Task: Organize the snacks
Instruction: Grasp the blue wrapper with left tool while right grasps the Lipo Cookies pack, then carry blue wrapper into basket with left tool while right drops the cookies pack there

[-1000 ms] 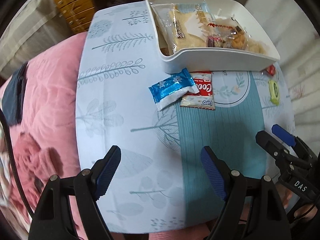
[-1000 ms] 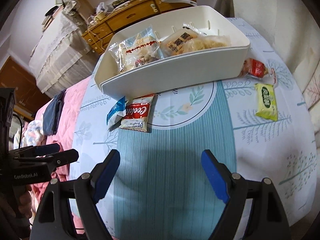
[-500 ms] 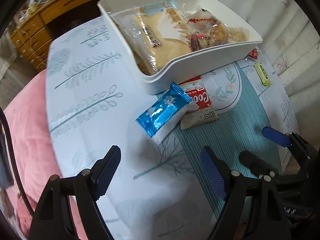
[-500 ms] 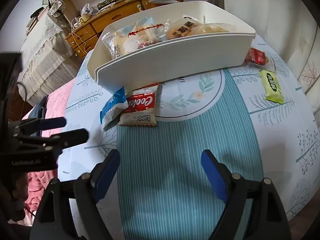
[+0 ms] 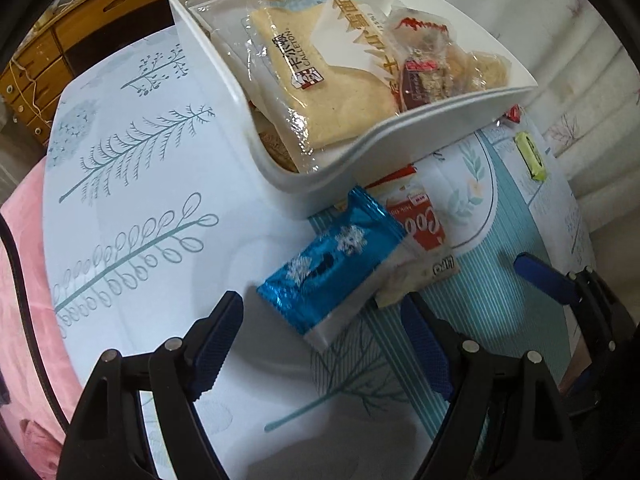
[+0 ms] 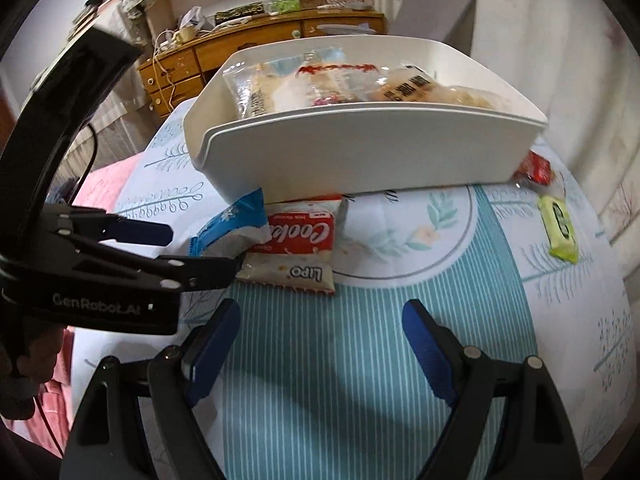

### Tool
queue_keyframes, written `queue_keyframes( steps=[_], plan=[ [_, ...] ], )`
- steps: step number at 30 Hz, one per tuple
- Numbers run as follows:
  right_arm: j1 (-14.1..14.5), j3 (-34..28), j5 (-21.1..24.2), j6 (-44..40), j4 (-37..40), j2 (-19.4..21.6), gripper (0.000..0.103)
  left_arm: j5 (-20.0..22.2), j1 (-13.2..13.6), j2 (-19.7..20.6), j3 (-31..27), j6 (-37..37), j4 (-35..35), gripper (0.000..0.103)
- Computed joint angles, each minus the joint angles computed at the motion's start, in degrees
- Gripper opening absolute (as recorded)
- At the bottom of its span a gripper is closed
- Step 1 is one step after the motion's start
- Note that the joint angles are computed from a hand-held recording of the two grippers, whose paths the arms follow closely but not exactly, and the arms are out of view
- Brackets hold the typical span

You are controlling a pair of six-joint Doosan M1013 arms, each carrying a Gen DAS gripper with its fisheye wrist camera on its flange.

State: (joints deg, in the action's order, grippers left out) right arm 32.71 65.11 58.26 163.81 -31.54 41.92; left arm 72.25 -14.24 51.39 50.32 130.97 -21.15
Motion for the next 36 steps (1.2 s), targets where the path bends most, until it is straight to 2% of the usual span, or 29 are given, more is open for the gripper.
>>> queue_keyframes(
  steps=[13, 16, 17, 19, 31, 36],
  plan=[
    [-0.5, -2.8, -0.1, -2.5, -1.1, 2.8, 0.084, -1.7, 0.2, 0.5, 0.7, 1.4, -6.1, 0.061],
    [-0.7, -3.4, -0.7, -2.7, -1.5, 3.3, 0.084, -2.0, 0.7, 0.5, 0.7, 1.8, -7.2, 0.053],
    [-0.8, -3.5, -1.0, -2.9, -1.5, 3.5, 0.084, -1.9, 0.9, 0.5, 0.7, 2.4, -8.1, 0.044],
    [-0.8, -4.2, -1.0, -3.3, -1.6, 4.0, 0.084, -1.7, 1.3, 0.4, 0.7, 3.2, -8.8, 0.039],
    [-1.6, -7.9, -0.7, -4.6, -0.2, 6.5, 0.083, -0.3, 2.9, 0.5, -0.1, 2.4, -9.0, 0.035],
    [-1.8, -7.7, -0.3, -3.1, -0.9, 6.5, 0.065, -0.5, 3.3, 0.4, -0.1, 0.8, -8.8, 0.035]
  ],
)
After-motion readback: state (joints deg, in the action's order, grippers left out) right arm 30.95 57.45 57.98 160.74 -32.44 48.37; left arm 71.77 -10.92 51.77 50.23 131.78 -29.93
